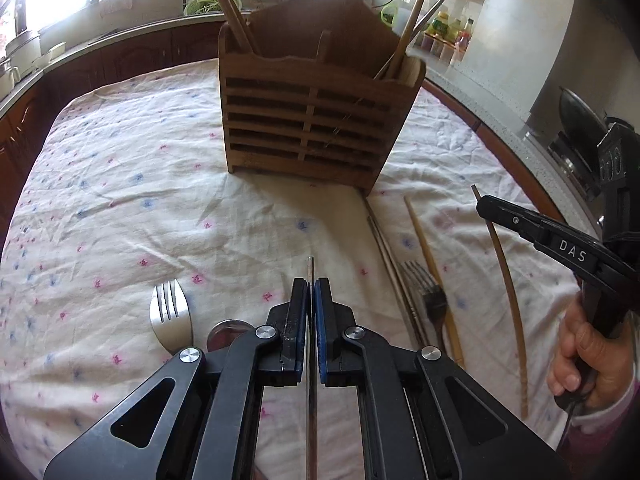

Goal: Organize utensils
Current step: 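Close the left gripper on a metal chopstick while the right gripper closes on a wooden chopstick, then lift the left gripper's metal chopstick over the holder while the right gripper carries its wooden chopstick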

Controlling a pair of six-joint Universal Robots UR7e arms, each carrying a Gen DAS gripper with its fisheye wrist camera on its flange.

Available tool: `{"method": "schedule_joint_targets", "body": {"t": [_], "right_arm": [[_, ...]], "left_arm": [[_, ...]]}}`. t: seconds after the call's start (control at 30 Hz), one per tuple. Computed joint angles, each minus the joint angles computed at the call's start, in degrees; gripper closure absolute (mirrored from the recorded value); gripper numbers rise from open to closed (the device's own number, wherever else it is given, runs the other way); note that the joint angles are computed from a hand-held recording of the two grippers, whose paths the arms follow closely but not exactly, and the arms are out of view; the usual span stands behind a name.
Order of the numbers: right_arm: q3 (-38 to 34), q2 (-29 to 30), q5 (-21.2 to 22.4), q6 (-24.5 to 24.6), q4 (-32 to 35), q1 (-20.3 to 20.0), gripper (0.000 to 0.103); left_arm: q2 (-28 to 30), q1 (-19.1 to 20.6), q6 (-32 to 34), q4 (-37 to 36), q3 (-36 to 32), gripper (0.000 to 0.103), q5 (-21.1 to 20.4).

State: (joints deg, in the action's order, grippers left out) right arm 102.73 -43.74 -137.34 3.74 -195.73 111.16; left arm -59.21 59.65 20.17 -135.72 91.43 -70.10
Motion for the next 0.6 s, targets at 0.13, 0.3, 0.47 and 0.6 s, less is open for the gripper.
{"method": "schedule_joint_targets", "body": {"t": [0.13, 0.3, 0.47, 0.6], "right_arm": [[1.14, -1.09, -0.18, -1.96, -4.07, 2.14, 0.098], [2.21, -1.88, -0.18, -4.53, -9.08, 4.68, 0.098], [2.51, -2.30, -0.75, -6.68, -12.29, 6.89, 0.098], [2.50, -2.42, -1.34, -8.47, -14.78, 8.48, 0.098]], "left_arm": [[-2.84, -0.53, -0.57, -1.14, 1.16, 0.100, -3.46], [-6.19, -0.85, -1.23, -2.68, 2.23, 0.100, -7.10], [-8.82, -0.89, -1.46, -4.61, 3.32, 0.100, -9.89], [-10.40, -0.74, -1.74, -6.34, 4.07, 0.100, -11.44]]}}
